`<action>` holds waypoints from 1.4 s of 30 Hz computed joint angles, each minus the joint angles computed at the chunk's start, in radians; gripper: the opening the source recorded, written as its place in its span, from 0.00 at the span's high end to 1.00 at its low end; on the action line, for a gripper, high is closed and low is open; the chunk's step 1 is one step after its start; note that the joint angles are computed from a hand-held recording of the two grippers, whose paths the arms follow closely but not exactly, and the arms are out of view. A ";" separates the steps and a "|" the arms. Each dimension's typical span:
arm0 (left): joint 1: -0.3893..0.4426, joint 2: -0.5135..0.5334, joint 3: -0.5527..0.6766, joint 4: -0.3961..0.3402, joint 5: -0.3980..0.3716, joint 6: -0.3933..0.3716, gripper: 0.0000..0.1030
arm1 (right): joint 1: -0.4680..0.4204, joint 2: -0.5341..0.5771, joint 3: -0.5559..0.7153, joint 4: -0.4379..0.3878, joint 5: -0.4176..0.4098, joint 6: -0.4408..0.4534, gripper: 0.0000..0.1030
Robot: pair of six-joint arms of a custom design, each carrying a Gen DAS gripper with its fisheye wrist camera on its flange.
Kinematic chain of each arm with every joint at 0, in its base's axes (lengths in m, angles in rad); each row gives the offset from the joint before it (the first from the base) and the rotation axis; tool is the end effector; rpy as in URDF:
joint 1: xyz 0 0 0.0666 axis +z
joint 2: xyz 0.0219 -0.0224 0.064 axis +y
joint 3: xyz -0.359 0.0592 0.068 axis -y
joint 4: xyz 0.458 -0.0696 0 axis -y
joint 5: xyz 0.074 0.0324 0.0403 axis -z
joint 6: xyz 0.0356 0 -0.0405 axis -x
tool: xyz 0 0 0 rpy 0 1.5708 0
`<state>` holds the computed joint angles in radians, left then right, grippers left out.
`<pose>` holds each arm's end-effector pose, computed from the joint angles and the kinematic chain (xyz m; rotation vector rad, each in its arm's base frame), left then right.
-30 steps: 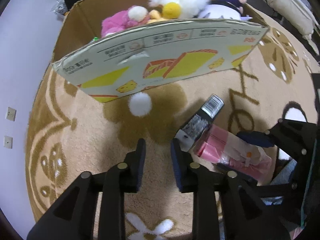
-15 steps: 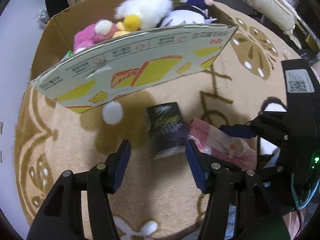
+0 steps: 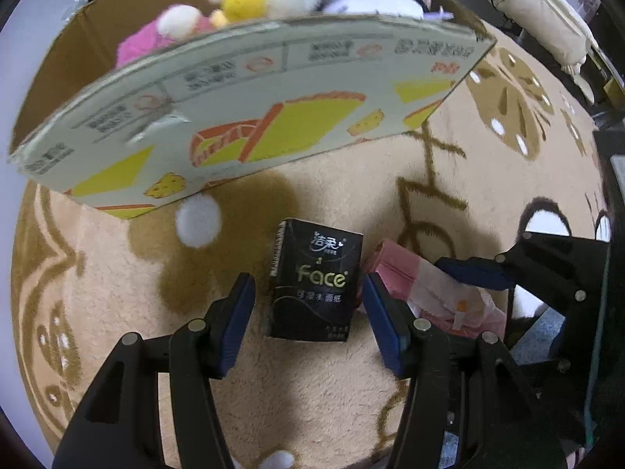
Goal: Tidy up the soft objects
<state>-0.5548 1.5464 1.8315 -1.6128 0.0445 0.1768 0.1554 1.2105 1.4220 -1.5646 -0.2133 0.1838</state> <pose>0.4637 -0.2897 0.5136 0.5573 2.8710 -0.1886 0.4238 0.0736 0.4804 -0.5240 2.8584 0.3065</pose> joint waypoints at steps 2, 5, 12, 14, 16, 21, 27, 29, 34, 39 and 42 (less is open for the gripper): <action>-0.005 0.011 0.000 -0.001 0.000 0.002 0.45 | -0.004 0.002 0.000 -0.002 -0.007 0.002 0.50; -0.004 0.019 0.004 0.004 0.012 0.014 0.44 | -0.002 0.000 -0.005 0.004 0.015 0.008 0.50; -0.010 0.042 0.021 -0.010 -0.065 0.017 0.41 | 0.024 -0.012 -0.017 0.018 0.064 0.039 0.50; -0.014 0.049 0.018 -0.016 -0.083 0.016 0.41 | 0.030 -0.016 -0.022 0.020 0.073 0.043 0.50; -0.025 0.050 0.014 -0.014 -0.108 0.006 0.43 | 0.030 -0.019 -0.023 0.022 0.070 0.040 0.50; -0.015 0.044 0.018 -0.026 -0.086 0.044 0.57 | 0.036 -0.030 -0.030 0.032 0.072 0.033 0.51; -0.011 0.011 0.012 -0.028 -0.121 0.094 0.58 | 0.030 -0.051 -0.030 0.055 0.074 0.021 0.52; -0.015 -0.016 0.007 -0.007 -0.137 0.112 0.57 | 0.026 -0.065 -0.029 0.074 0.062 0.010 0.52; -0.031 -0.072 -0.005 0.027 -0.213 0.151 0.57 | 0.005 -0.096 -0.010 0.136 0.011 -0.003 0.53; -0.019 -0.109 0.002 0.060 -0.265 0.165 0.57 | -0.003 -0.121 0.010 0.191 -0.011 -0.031 0.55; -0.004 -0.127 -0.001 0.093 -0.283 0.148 0.57 | -0.012 -0.130 0.023 0.228 -0.021 -0.061 0.58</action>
